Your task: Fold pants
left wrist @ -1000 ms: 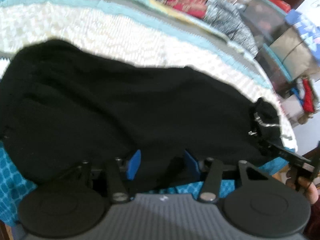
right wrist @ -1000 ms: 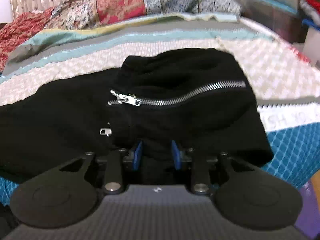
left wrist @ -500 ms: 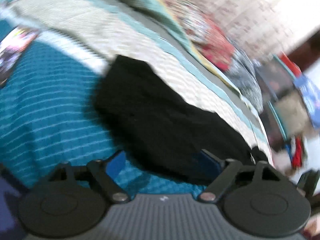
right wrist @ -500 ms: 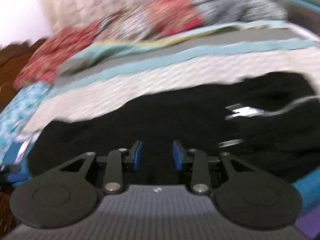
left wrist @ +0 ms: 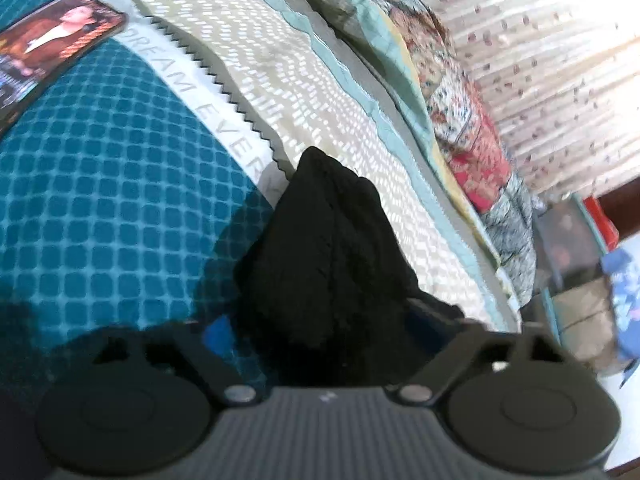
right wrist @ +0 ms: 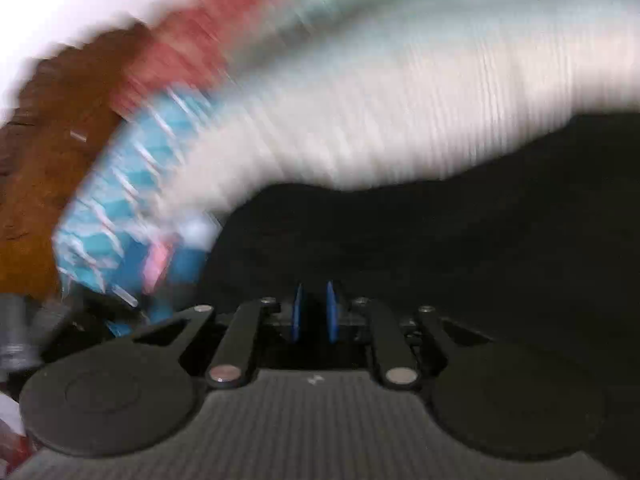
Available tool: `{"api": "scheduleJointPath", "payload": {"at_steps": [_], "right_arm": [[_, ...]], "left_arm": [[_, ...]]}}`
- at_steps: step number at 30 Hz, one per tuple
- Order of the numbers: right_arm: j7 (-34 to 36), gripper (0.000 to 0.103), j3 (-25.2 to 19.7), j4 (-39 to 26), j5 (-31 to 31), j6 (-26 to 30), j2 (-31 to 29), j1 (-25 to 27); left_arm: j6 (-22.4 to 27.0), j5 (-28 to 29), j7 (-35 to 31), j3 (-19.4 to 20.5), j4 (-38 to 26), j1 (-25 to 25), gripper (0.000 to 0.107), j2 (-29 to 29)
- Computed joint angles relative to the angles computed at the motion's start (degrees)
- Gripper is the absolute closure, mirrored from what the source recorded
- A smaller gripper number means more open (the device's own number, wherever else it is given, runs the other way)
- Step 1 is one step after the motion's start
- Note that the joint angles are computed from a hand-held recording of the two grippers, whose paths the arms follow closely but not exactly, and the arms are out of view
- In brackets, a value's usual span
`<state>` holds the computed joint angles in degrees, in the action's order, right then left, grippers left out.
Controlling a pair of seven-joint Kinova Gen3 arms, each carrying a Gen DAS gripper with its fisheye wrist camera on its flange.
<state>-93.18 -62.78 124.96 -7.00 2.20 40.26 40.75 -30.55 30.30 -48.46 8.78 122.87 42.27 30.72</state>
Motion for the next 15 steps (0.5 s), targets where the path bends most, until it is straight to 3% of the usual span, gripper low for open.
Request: {"api": "scheduleJointPath", "payload": {"at_steps": [1, 2, 5, 7, 9, 11, 12, 13, 15], "right_arm": [[-1.6, 0.095, -0.5, 0.7, -0.7, -2.0, 2.4, 0.9], [-2.3, 0.096, -2.0, 1.2, -0.4, -3.1, 4.6, 2.8], [-3.1, 0.097, -5.0, 0.1, 1.6, -1.3, 9.2, 6.6], [-5.2, 0.097, -5.6, 0.5, 3.7, -1.4, 9.5, 7.1], [-5.9, 0.097, -5.9, 1.3, 4.8, -2.4, 8.8, 7.2], [-6.5, 0.097, -6.2, 1.7, 4.9, -2.6, 8.6, 7.5], [-6.5, 0.097, -6.3, 1.4, 4.7, -2.1, 8.6, 7.5], [-6.5, 0.097, -6.3, 1.4, 4.7, -2.2, 8.7, 7.4], [-5.9, 0.097, -7.1, 2.1, 4.7, -3.0, 9.4, 8.3]], "left_arm": [[2.0, 0.1, -0.9, -0.6, -1.2, 0.3, 0.052, 0.2], [3.1, 0.0, -1.3, -1.5, -1.3, 1.2, 0.056, 0.0], [3.5, -0.9, -2.1, -2.0, -2.0, 1.8, 0.056, 0.7], [1.8, -3.6, 0.4, 0.1, -1.4, -0.2, 0.034, 1.0], [2.3, -4.3, 0.5, 0.3, -2.1, -0.5, 0.027, 1.1], [6.3, -3.3, -3.0, -1.9, -4.5, 1.3, 0.047, 1.2], [8.4, -3.9, -4.1, -1.6, -5.8, 0.8, 0.075, 1.5], [9.5, -5.2, -4.3, -0.2, -6.8, -0.4, 0.088, 1.9], [9.7, -6.9, -3.8, 0.5, -7.5, -0.7, 0.088, 1.8]]}}
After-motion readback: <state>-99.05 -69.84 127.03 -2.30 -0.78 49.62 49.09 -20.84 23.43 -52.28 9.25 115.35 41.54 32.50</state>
